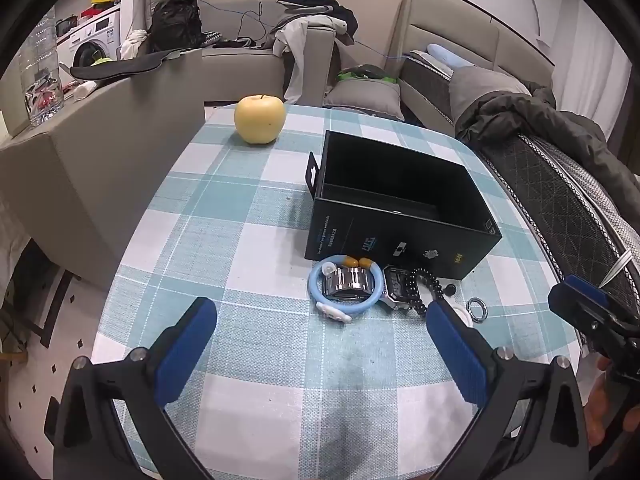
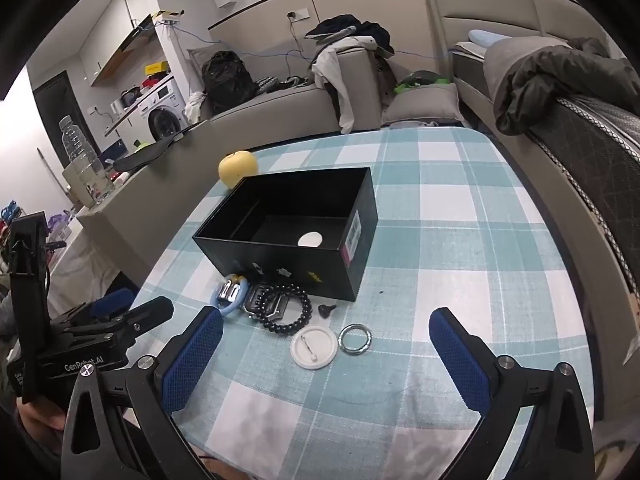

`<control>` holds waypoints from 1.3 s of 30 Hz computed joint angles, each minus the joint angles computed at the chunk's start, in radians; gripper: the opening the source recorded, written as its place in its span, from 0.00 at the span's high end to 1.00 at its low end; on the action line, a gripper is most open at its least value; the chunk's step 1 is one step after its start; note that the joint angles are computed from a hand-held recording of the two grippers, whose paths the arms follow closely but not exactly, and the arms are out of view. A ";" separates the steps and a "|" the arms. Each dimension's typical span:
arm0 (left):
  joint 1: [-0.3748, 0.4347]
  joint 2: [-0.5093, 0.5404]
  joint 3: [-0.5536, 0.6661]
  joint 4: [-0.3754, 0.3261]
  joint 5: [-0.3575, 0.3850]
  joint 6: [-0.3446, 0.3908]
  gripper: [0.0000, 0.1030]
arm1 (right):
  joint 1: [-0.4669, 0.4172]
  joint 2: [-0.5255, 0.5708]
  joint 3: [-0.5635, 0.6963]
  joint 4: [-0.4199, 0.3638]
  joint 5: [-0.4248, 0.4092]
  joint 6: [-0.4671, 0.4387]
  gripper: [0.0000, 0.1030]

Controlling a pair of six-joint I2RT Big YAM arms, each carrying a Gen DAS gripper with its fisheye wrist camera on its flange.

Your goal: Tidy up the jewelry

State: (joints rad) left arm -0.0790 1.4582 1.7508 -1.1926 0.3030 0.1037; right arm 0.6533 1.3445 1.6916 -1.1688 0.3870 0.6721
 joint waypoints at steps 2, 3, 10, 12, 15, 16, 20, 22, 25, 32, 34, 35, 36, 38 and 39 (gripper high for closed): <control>-0.001 0.001 0.001 0.000 -0.002 0.000 0.01 | 0.000 0.000 0.002 0.000 0.000 0.002 0.00; -0.001 0.003 0.003 -0.001 -0.002 0.000 0.01 | 0.000 0.001 0.005 -0.001 -0.001 0.003 0.00; -0.002 0.006 0.006 0.002 -0.005 -0.003 0.01 | 0.002 -0.003 0.000 0.002 0.004 0.003 0.00; -0.002 0.010 0.011 0.001 -0.004 -0.003 0.01 | 0.002 -0.003 -0.001 0.003 0.007 0.002 0.00; -0.002 0.015 0.018 -0.002 -0.002 -0.005 0.01 | 0.000 -0.004 -0.003 0.000 0.007 0.005 0.00; -0.002 0.017 0.021 -0.002 -0.001 -0.006 0.01 | -0.002 -0.005 -0.004 0.000 0.004 0.007 0.00; 0.000 -0.003 -0.004 0.008 0.000 -0.003 0.01 | -0.005 -0.009 -0.008 0.004 0.002 0.012 0.00; 0.000 -0.002 -0.003 0.007 -0.001 -0.003 0.01 | -0.004 -0.007 -0.007 0.006 0.003 0.013 0.00; -0.001 -0.001 -0.001 0.006 -0.003 -0.006 0.01 | -0.002 -0.006 -0.007 0.009 0.003 0.013 0.00; -0.005 -0.002 0.002 0.002 -0.007 -0.009 0.01 | -0.003 -0.005 -0.006 0.009 0.000 0.014 0.00; 0.000 0.001 0.000 0.002 -0.003 -0.006 0.01 | -0.003 -0.004 -0.007 0.007 0.002 0.016 0.00; 0.000 0.001 0.001 0.002 -0.004 -0.007 0.01 | -0.003 -0.005 -0.007 0.007 0.001 0.015 0.00; 0.000 0.000 0.000 0.003 -0.004 -0.007 0.01 | -0.004 -0.005 -0.007 0.007 0.001 0.015 0.00; 0.000 0.001 0.001 0.002 -0.004 -0.008 0.01 | -0.004 -0.004 -0.007 0.007 0.001 0.014 0.00; 0.000 0.001 0.002 0.000 -0.005 -0.008 0.01 | -0.004 -0.004 -0.007 0.007 0.000 0.014 0.00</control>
